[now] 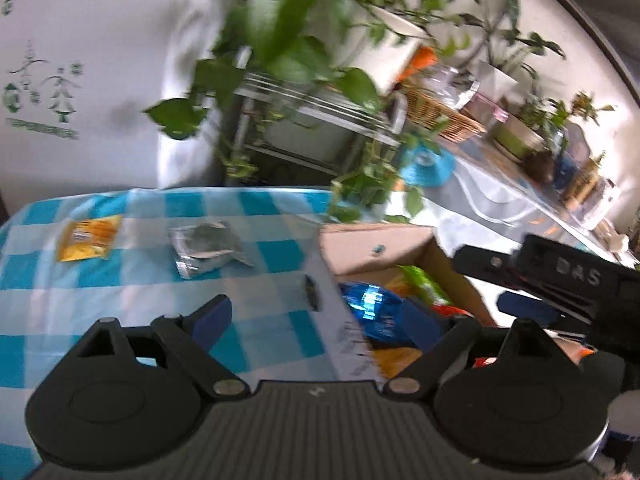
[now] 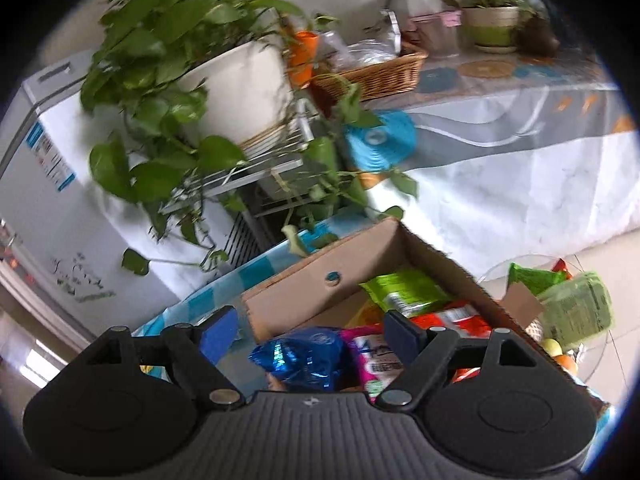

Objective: Organize snacks
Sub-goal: 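Move right tool to silver foil bag while left tool approaches yellow waffle bag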

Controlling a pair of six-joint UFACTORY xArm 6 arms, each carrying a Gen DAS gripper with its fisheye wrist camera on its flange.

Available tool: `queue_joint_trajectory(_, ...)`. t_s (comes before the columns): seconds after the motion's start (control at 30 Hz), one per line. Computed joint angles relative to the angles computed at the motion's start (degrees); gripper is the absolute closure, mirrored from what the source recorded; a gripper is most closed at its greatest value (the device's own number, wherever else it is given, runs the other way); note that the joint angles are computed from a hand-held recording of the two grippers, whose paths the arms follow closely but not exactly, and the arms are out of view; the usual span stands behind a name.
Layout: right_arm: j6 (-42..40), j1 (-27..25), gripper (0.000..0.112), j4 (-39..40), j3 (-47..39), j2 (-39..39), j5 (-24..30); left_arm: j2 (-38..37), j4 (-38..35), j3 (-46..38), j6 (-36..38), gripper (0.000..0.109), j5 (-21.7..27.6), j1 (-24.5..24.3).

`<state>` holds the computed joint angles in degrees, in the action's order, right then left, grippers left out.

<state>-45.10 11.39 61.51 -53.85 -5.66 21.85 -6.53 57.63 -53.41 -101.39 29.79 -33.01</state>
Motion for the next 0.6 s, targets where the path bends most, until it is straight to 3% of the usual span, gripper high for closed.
queue_joint_trajectory(0.4, -5.04, 5.64, 0.027, 0.14, 0.13, 0.34, -0.18, -7.79, -1.91, 8.57, -3.03, 0.017, 6.10, 4.19)
queue_joint_trajectory(0.6, -8.49, 9.10, 0.027, 0.20, 0.39, 0.65, -1.52, -10.73, -3.92, 11.72, -1.95, 0.017, 6.17, 7.21)
